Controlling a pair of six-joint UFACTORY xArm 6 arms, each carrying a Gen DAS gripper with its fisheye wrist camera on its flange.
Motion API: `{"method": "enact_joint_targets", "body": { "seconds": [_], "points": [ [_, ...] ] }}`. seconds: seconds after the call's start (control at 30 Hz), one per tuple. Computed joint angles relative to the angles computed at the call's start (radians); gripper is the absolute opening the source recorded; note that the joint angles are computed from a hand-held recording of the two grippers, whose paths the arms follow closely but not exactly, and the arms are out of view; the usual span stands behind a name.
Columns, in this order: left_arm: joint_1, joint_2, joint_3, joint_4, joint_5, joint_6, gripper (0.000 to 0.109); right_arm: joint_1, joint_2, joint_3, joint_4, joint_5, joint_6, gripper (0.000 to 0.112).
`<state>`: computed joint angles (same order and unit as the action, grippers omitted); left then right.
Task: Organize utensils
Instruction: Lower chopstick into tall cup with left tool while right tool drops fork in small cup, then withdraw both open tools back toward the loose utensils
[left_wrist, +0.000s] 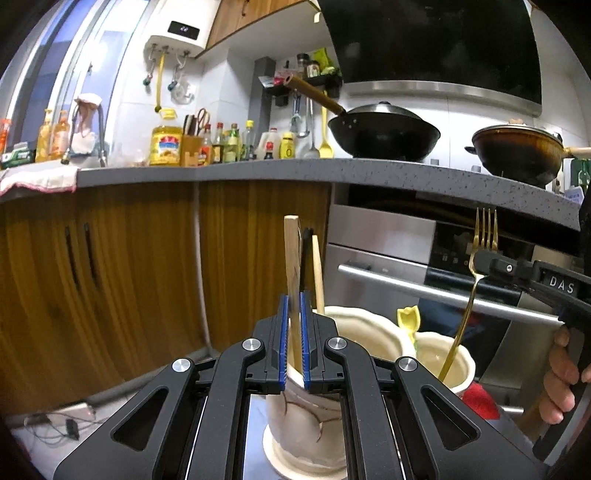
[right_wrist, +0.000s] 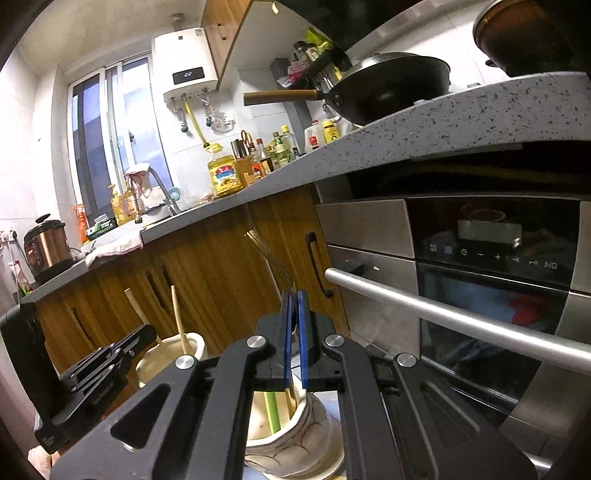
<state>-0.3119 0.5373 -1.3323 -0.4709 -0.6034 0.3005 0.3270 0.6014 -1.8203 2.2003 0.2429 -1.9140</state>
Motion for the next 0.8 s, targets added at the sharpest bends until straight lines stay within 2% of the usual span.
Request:
{"method": "enact_joint_targets", "body": {
  "seconds": [0.07,0.17,0.27,0.3,0.37,0.43,0.5,0.57,0.7,0.77,0.8],
  "points": [
    [-0.002,0.002,-0.002,-0.013,-0.002,0.008,0.009,-0.003,0.001,0.001,-0.021,0.008,0.030,0.003],
    [0.000,0.001,0.004,0.005,-0.012,-0.011,0.017,-0.002,0.003,-0.003,-0.013,0.003,0.017,0.003],
    [0.000,-0.003,0.012,0.010,-0.027,-0.017,0.032,0.000,0.004,-0.008,-0.005,-0.007,0.003,0.007],
    [0.002,-0.006,0.018,0.020,-0.033,-0.028,0.041,0.000,0.002,-0.005,-0.002,-0.007,-0.001,0.012],
    [-0.001,-0.010,0.023,0.013,-0.045,-0.025,0.053,-0.004,-0.006,0.007,0.010,0.006,-0.004,0.038],
    [-0.001,-0.014,0.033,0.016,-0.063,-0.030,0.062,-0.008,-0.014,0.018,0.023,0.019,-0.014,0.043],
    [0.000,-0.024,0.043,0.020,-0.071,-0.040,0.069,-0.013,-0.026,0.034,0.029,0.038,-0.015,0.055],
    [0.002,-0.032,0.051,0.021,-0.079,-0.052,0.079,-0.023,-0.044,0.063,0.036,0.078,-0.012,0.073],
    [0.002,-0.050,0.074,0.021,-0.097,-0.079,0.094,-0.029,-0.081,0.107,0.089,0.110,-0.073,0.091],
    [-0.001,-0.055,0.086,0.009,-0.114,-0.083,0.096,-0.031,-0.101,0.131,0.113,0.123,-0.100,0.099],
    [-0.002,-0.058,0.089,0.002,-0.117,-0.083,0.097,-0.031,-0.111,0.141,0.130,0.122,-0.117,0.099]
  ]
}}
